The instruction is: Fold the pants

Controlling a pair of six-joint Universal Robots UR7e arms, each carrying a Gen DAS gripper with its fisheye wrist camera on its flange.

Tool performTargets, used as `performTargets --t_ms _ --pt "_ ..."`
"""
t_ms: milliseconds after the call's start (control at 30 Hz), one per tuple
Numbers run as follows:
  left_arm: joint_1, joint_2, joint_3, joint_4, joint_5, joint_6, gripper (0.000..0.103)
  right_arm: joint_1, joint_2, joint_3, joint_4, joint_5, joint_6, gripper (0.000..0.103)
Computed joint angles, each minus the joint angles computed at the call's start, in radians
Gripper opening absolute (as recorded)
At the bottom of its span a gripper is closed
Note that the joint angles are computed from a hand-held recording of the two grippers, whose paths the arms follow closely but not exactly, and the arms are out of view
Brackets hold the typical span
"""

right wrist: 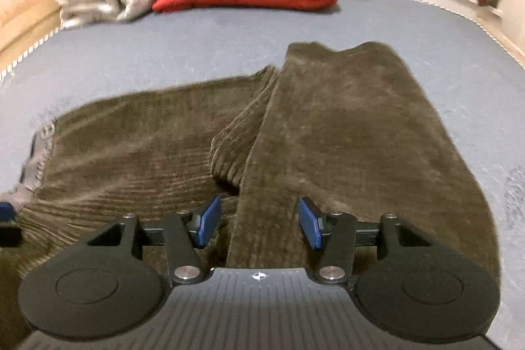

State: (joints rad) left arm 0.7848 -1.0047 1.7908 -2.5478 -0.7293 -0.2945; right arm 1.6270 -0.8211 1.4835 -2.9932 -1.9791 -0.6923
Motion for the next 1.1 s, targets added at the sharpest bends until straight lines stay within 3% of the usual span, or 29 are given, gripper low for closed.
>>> performTargets --t_ms 67,133,200,333,500,700,767,867,967,1000,1033,1100 --pt "0.002 -0.012 0.001 0.015 0.002 -0.006 0.033 0.005 0.027 -0.019 -0.01 -0.04 -0.053 0.052" --pt "-0.002 -0.022 0.005 0.03 0.008 -0.018 0.033 0.008 0.028 -0.025 -0.01 -0.066 -0.053 0.024" --pt "-0.003 -0.027 0.01 0.026 0.011 -0.019 0.033 0.004 -0.003 -0.017 0.014 -0.059 -0.02 0.009" --pt "-0.006 -0.031 0.019 0.01 0.008 -0.021 0.033 -0.018 -0.121 0.057 -0.008 -0.017 -0.028 0.007" --pt "-0.017 -0.025 0.017 -0.019 -0.023 -0.02 0.033 -0.095 -0.35 0.193 0.076 0.048 -0.059 0.007" --pt "-0.034 -0.008 0.018 -0.04 -0.051 0.006 0.033 -0.287 -0.646 0.327 0.319 0.198 -0.071 0.007" --pt "-0.033 -0.001 0.014 -0.037 -0.052 0.01 0.033 -0.319 -0.691 0.327 0.448 0.196 -0.105 0.008" --pt "-0.025 0.014 0.005 -0.028 -0.041 0.001 0.035 -0.326 -0.715 0.321 0.536 0.162 -0.164 0.012" --pt "-0.015 0.024 -0.005 -0.006 -0.026 -0.001 0.035 -0.32 -0.72 0.306 0.496 0.244 -0.163 0.017" --pt "-0.011 0.027 -0.007 0.001 -0.022 -0.002 0.035 -0.313 -0.717 0.307 0.457 0.267 -0.158 0.031" --pt "-0.007 0.029 -0.008 0.007 -0.018 -0.001 0.035 -0.303 -0.707 0.309 0.398 0.292 -0.149 0.053" --pt "-0.001 0.033 -0.011 0.016 -0.011 0.0 0.036 -0.289 -0.666 0.312 0.287 0.346 -0.11 0.066"
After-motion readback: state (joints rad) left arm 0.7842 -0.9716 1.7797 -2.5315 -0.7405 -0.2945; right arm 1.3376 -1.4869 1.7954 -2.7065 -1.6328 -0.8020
